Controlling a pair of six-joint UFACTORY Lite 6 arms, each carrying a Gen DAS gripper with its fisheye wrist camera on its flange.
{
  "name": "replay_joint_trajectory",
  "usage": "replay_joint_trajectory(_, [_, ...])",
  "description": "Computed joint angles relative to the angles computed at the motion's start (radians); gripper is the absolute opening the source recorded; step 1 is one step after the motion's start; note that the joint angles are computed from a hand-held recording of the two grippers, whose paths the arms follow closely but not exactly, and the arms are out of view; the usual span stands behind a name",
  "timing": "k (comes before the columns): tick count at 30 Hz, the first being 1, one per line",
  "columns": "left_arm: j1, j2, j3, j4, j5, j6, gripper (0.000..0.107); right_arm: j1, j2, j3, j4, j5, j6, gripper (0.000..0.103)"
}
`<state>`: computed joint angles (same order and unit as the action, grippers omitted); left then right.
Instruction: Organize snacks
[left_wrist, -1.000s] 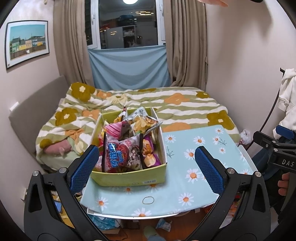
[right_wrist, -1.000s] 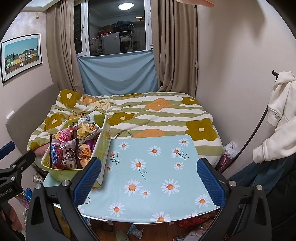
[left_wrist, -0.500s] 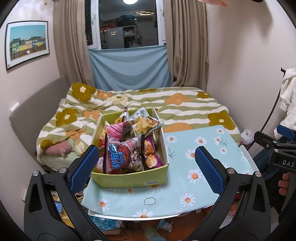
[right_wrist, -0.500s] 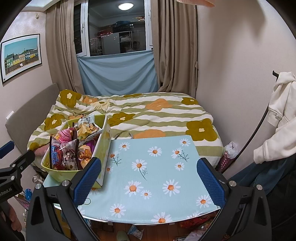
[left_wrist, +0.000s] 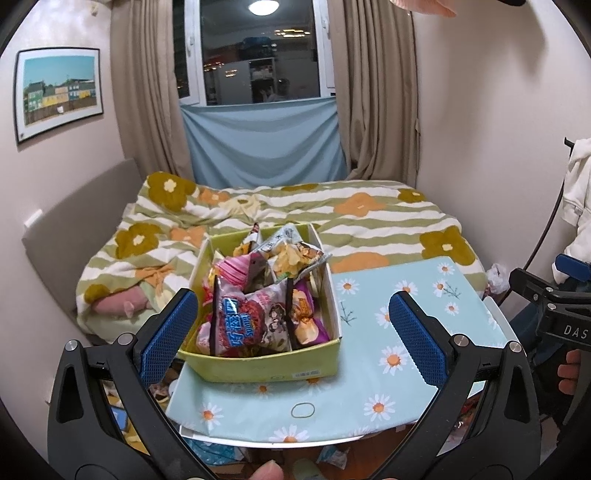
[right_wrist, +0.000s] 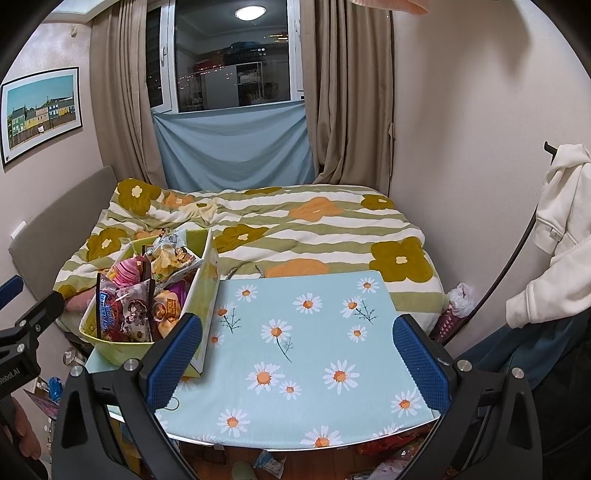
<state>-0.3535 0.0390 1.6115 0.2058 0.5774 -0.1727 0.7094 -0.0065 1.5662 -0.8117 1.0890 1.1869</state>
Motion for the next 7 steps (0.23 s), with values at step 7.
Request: replay_joint_trajectory(7, [0.014, 0.053, 0.035, -0.056, -0.03, 0.045, 0.103, -0.022, 0.031, 0.021, 0.012, -0.013, -0.013, 0.103])
